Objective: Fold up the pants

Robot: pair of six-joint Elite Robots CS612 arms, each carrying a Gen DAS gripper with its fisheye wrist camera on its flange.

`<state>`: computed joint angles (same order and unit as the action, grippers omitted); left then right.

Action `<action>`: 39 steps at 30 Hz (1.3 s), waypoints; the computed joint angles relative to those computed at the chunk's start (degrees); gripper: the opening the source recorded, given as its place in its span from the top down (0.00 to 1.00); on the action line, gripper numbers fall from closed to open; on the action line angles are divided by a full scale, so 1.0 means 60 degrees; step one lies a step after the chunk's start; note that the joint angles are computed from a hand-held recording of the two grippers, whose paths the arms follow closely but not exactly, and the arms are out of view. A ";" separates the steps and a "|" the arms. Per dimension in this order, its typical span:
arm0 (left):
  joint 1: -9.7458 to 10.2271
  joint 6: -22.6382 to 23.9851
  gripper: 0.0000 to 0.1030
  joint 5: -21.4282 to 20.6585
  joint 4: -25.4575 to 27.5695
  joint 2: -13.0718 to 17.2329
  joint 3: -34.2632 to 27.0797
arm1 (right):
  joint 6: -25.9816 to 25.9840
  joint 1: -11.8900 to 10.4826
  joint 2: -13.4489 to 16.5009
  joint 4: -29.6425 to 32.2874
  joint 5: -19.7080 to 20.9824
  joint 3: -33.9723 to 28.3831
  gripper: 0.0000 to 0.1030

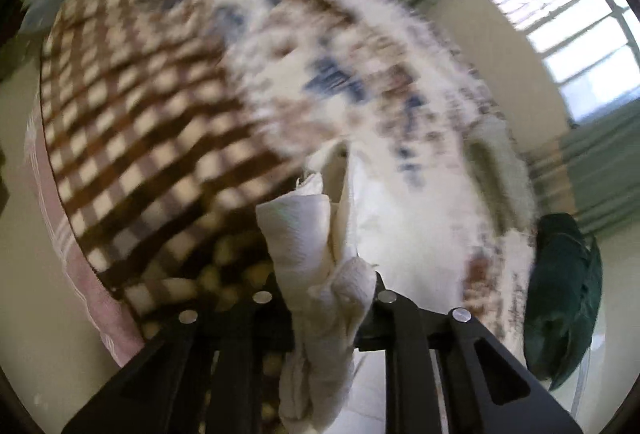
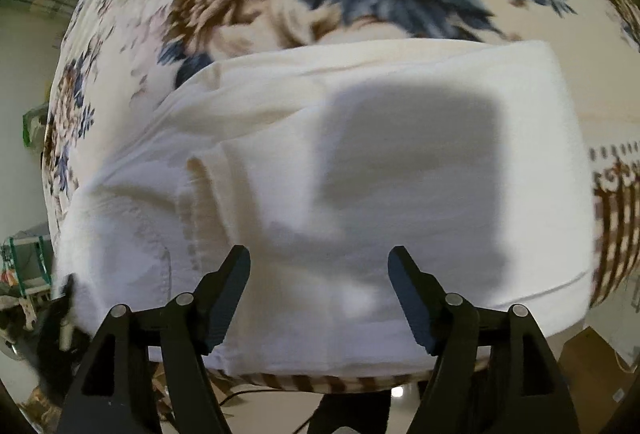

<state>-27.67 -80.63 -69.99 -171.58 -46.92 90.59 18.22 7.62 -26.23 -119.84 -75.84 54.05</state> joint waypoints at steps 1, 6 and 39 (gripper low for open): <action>-0.0075 0.0218 0.86 0.0147 -0.0037 -0.0094 -0.0043 | 0.0040 -0.0055 -0.0102 -0.0109 0.0001 0.0185 0.25; -0.0687 0.2251 0.86 0.0921 0.0108 -0.0369 -0.0876 | 0.0150 -0.0503 -0.0750 -0.0780 0.0442 0.1356 0.21; -0.1809 0.5200 0.11 -0.3044 0.5478 0.2029 -0.6437 | -0.0533 -0.3315 -0.2064 -0.2609 0.2534 0.4115 0.11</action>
